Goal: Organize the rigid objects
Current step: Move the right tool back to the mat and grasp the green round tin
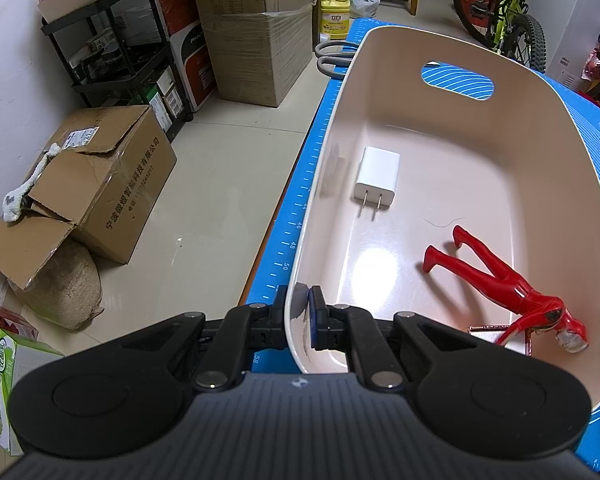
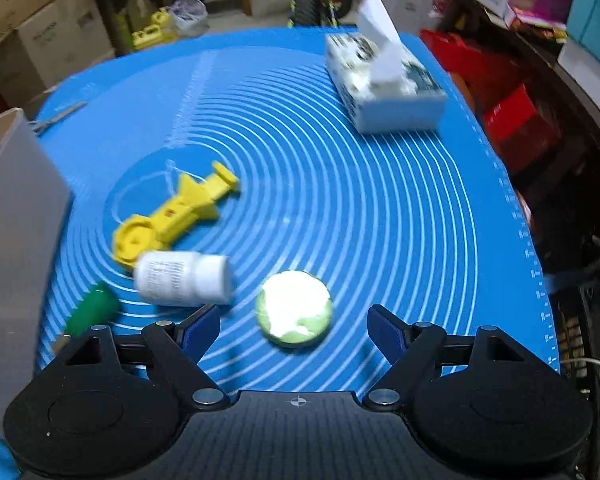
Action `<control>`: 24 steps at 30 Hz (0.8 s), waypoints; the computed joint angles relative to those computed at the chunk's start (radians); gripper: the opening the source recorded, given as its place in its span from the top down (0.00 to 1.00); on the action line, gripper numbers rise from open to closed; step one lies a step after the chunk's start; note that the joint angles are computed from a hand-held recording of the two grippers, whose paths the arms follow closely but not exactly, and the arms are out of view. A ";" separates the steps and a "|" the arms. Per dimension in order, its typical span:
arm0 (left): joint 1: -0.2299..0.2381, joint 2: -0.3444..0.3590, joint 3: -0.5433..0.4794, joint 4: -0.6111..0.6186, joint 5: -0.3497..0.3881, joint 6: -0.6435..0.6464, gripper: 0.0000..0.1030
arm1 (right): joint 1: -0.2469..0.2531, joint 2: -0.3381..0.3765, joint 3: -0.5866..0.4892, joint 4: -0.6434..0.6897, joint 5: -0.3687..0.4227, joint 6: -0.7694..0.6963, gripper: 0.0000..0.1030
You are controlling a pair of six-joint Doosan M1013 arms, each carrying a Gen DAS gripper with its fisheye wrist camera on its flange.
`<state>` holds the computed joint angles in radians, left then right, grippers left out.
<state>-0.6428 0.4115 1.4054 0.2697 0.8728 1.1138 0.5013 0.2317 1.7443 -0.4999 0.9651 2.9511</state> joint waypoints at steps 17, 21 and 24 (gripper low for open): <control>-0.001 0.000 0.000 0.000 0.000 0.000 0.88 | -0.018 0.037 0.004 0.016 -0.035 -0.040 0.20; -0.001 0.000 0.000 0.001 0.000 0.001 0.88 | -0.017 0.033 0.009 -0.001 -0.041 -0.007 0.29; -0.001 0.000 0.000 0.000 0.000 0.000 0.88 | -0.014 0.034 0.007 -0.019 -0.021 0.008 0.38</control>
<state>-0.6435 0.4118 1.4053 0.2699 0.8728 1.1143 0.4877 0.2660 1.7516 -0.5190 0.9437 2.9591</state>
